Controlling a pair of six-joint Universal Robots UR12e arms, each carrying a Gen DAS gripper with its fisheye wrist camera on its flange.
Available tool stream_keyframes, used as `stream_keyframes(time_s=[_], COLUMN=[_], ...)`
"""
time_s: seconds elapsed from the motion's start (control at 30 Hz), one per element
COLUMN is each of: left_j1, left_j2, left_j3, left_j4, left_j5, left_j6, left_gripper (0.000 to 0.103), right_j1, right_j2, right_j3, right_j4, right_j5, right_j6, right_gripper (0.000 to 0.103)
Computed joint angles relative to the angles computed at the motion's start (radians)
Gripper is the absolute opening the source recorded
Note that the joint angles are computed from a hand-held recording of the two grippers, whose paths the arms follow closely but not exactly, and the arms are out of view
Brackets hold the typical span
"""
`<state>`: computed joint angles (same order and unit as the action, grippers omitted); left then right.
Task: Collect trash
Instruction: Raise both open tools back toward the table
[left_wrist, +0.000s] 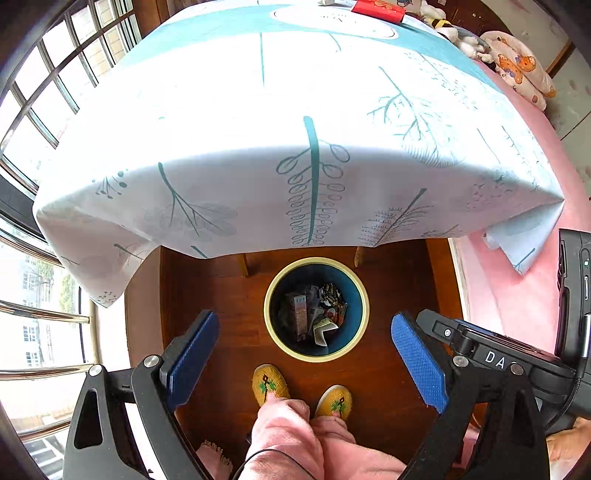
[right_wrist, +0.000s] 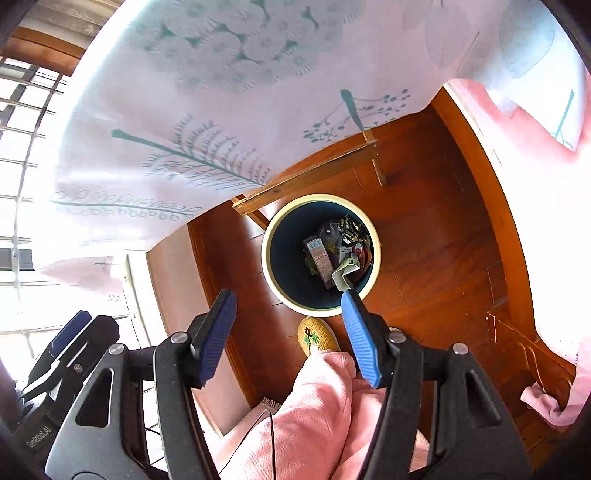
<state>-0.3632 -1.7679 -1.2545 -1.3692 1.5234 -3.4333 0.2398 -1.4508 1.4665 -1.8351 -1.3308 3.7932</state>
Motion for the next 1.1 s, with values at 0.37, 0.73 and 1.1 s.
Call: stream_keyframes(time_s=[0.37, 0.73, 1.1], left_j1=[0.041, 0.107, 0.158], left_j2=[0.008, -0.069, -0.309], left_j3=[0.192, 0.414, 0.839], left_j4=[-0.077, -0.097, -0.254], left_j5=[-0.036, -0.045, -0.081], left_j6=[0.088, 0.160, 0.194], left_gripper=[0.095, 0.090, 0.072], right_j1=[0.020, 0.036, 0.073], right_j2=[-0.007, 0.074, 0.288], right_j3=[-0.167, -0.413, -0.833], right_j4=[0.065, 0.004, 0.066], right_j5=[-0.018, -0.141, -0.334], right_j6=[-0.033, -0.054, -0.175], right_gripper=[0.057, 0.057, 0.057])
